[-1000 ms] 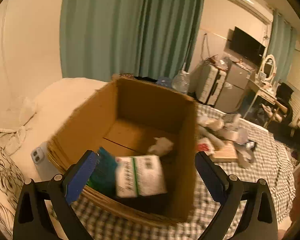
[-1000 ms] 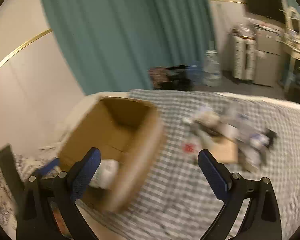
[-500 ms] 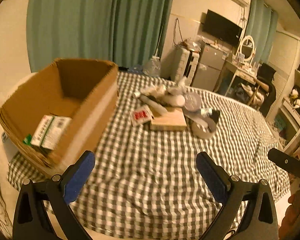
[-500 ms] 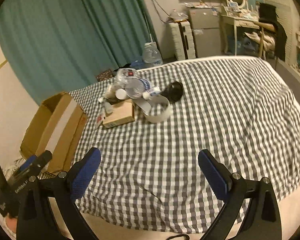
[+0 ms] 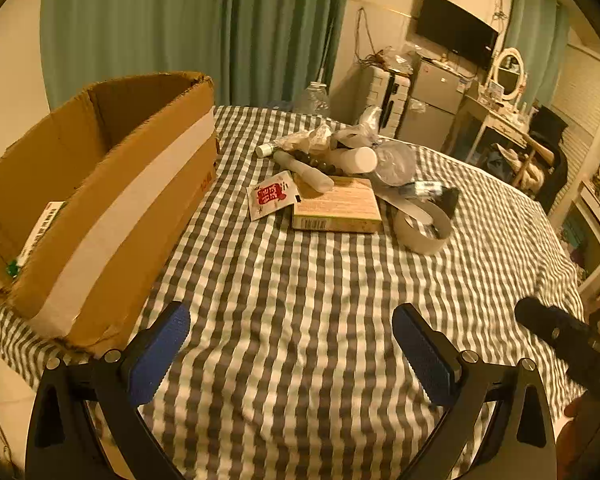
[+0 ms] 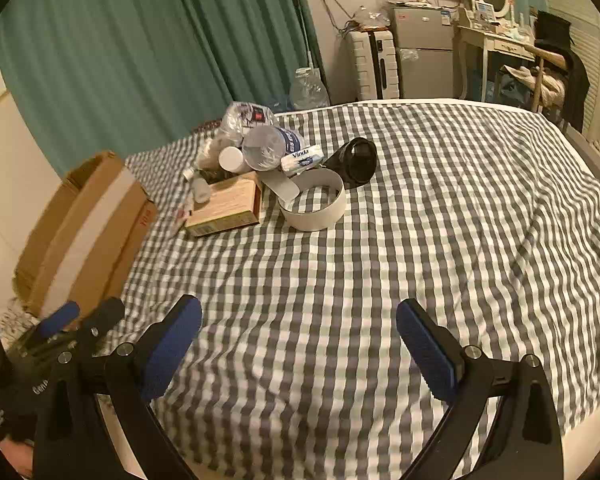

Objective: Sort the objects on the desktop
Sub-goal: 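Move both grippers back toward the remaining items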

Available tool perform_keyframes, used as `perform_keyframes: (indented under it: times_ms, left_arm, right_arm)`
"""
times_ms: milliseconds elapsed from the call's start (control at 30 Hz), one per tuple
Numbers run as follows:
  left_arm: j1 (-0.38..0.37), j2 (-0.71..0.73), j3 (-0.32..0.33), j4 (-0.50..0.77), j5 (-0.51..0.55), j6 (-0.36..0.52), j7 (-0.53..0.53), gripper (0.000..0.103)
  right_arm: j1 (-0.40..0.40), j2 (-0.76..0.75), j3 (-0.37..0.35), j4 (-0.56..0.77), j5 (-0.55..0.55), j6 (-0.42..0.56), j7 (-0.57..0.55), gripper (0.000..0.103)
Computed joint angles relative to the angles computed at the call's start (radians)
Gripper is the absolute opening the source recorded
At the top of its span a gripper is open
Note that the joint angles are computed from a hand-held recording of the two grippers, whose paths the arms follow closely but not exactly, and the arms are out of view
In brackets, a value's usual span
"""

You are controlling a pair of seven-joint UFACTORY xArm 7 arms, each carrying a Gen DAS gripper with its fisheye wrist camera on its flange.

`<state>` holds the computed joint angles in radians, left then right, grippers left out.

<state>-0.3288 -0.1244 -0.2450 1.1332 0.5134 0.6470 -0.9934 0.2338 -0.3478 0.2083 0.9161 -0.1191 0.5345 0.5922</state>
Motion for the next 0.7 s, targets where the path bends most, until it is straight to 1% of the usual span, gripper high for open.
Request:
perform_keyframes:
  times_ms: [100, 200, 367, 433, 467, 567, 633, 700]
  left_arm:
    - [0.002, 0.078, 0.011, 0.06, -0.001, -0.015, -0.018, 0.103]
    - [-0.016, 0.165, 0.035, 0.134, 0.002, -0.024, -0.018, 0.103]
    - [-0.064, 0.301, 0.091, 0.252, 0.005, -0.031, 0.036, 0.103]
    - [-0.08, 0.345, 0.114, 0.287, 0.001, -0.039, 0.055, 0.103]
    - [-0.09, 0.363, 0.128, 0.304, 0.006, -0.029, 0.053, 0.103]
    - [-0.086, 0.405, 0.145, 0.333, -0.052, -0.038, 0.103, 0.103]
    - [-0.094, 0.418, 0.166, 0.335, -0.054, -0.042, 0.104, 0.103]
    - [-0.092, 0.426, 0.176, 0.334, -0.066, -0.047, 0.118, 0.103]
  right_arm:
    - [0.001, 0.07, -0.017, 0.034, 0.004, -0.022, -0.037, 0.098]
    - [-0.004, 0.15, -0.028, 0.082, -0.009, -0.034, -0.065, 0.098]
    - [-0.005, 0.297, -0.049, 0.183, -0.063, -0.04, -0.107, 0.098]
    - [0.0, 0.352, -0.064, 0.221, -0.043, -0.046, -0.149, 0.098]
    - [0.002, 0.382, -0.071, 0.242, -0.037, -0.05, -0.162, 0.098]
    - [0.01, 0.461, -0.088, 0.306, -0.041, -0.042, -0.183, 0.098]
    - [0.02, 0.5, -0.099, 0.335, -0.059, -0.044, -0.197, 0.098]
    - [0.035, 0.539, -0.115, 0.369, -0.098, -0.038, -0.183, 0.098]
